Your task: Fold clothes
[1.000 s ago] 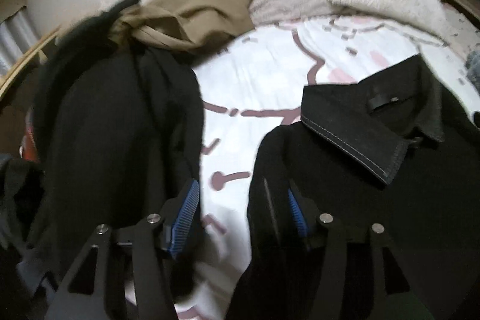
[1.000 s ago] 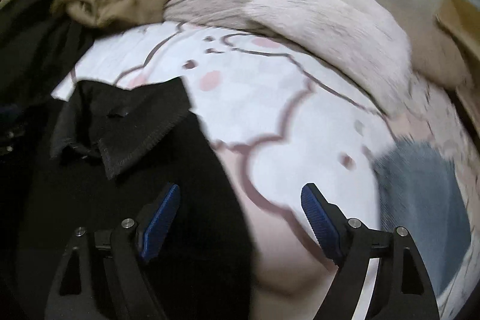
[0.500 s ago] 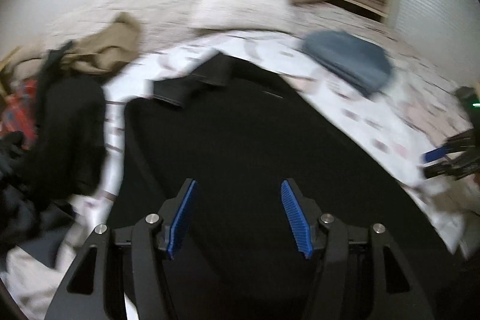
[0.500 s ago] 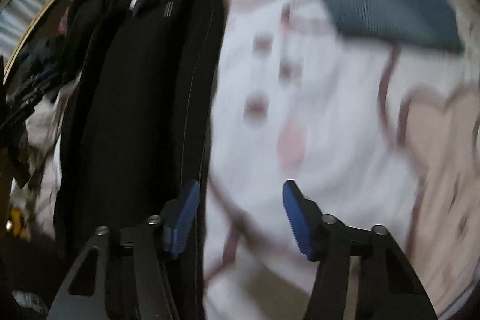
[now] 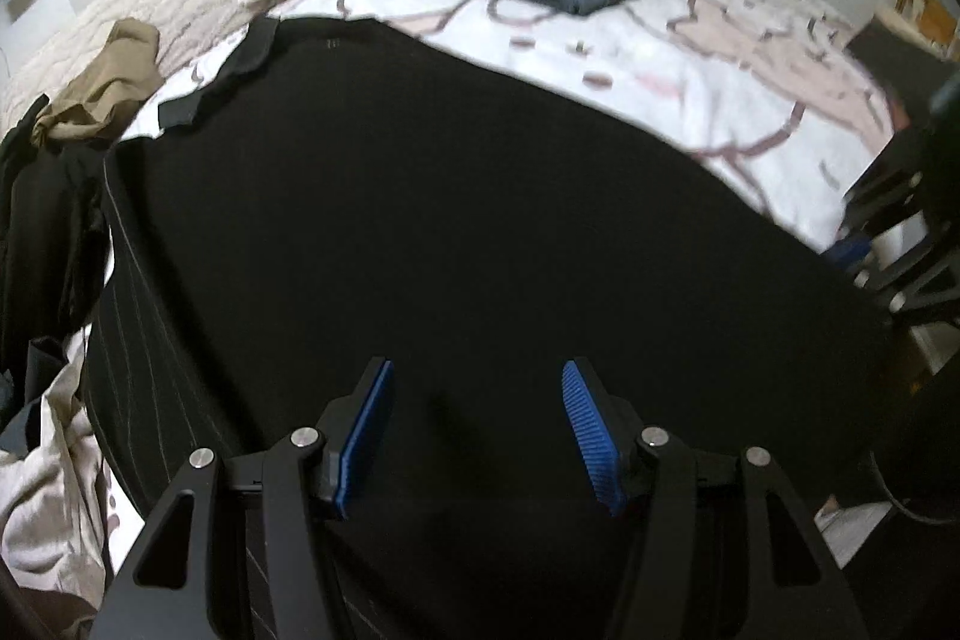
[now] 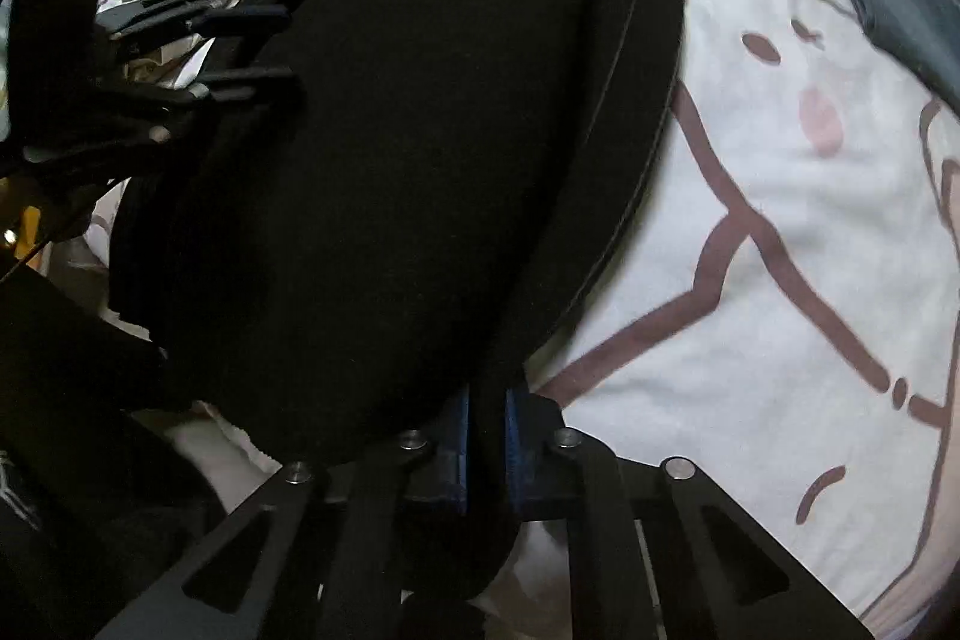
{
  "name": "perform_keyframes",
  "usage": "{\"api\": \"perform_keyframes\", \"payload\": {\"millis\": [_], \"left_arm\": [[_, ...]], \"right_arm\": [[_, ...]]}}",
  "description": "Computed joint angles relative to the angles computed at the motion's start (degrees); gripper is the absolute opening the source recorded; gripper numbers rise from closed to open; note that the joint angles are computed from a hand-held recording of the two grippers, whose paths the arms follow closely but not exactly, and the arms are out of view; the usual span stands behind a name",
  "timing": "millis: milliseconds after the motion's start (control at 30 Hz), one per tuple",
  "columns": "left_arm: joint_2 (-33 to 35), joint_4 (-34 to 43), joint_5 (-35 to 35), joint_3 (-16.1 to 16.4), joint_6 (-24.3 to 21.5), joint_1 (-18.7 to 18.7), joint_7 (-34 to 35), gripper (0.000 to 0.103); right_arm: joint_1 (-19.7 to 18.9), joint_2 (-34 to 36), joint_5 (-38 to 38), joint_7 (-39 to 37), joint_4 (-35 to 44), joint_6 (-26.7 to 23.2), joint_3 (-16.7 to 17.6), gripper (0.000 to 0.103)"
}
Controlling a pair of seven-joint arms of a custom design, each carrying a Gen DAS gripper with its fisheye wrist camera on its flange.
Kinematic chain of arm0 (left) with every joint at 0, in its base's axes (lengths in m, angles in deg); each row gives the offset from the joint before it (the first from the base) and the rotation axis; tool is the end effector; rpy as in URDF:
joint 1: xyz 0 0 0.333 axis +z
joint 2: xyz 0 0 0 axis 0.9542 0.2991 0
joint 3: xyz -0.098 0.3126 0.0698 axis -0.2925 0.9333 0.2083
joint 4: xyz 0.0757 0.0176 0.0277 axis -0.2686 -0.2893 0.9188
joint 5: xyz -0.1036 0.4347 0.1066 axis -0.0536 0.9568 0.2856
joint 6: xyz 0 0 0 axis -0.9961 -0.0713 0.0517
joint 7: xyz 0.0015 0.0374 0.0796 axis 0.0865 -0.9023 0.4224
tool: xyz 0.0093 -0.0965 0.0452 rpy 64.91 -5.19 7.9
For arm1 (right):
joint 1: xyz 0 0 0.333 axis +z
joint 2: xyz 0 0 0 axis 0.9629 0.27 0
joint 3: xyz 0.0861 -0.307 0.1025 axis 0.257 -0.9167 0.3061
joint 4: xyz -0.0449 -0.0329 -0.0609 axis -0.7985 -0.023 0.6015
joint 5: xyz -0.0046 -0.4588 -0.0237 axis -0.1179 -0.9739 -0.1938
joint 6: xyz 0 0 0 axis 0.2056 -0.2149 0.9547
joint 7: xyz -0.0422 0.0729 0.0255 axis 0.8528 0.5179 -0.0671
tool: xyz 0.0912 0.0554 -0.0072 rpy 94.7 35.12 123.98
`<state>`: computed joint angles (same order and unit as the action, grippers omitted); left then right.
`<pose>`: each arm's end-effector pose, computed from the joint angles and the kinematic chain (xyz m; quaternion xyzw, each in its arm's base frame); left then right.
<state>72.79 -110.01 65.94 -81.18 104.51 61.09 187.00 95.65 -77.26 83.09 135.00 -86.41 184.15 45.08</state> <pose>0.5654 -0.2379 0.4680 -0.4429 0.8660 -0.1861 0.1389 0.5301 0.2818 0.4506 -0.8290 0.5349 0.0382 0.1587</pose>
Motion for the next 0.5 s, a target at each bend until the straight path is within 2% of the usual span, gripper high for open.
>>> {"api": "perform_keyframes", "payload": {"millis": [100,167,300,400,500], "left_arm": [[0.1,0.1,-1.5,0.4,-2.0,0.1,0.4,0.058],[0.0,-0.1,-2.7,0.6,-3.0,0.2,1.3,0.058],[-0.3,-0.9,-4.2,0.8,-4.1,0.4,2.7,0.058],[-0.4,-1.3,-4.7,0.8,-4.4,0.5,3.1,0.058],[-0.4,-1.5,-5.9,1.0,-4.9,0.6,3.5,0.058]], "right_arm": [[-0.2,-1.5,-3.4,3.1,-0.9,2.4,0.5,0.009],[-0.8,-2.7,-8.6,8.0,-1.0,4.2,0.8,0.009],[-3.5,-4.1,-19.8,19.4,1.3,5.6,0.9,0.009],[-6.4,-3.7,-31.9,28.5,4.2,7.6,1.1,0.009],[-8.6,-2.6,-40.7,35.7,9.3,7.7,0.8,0.009]]}}
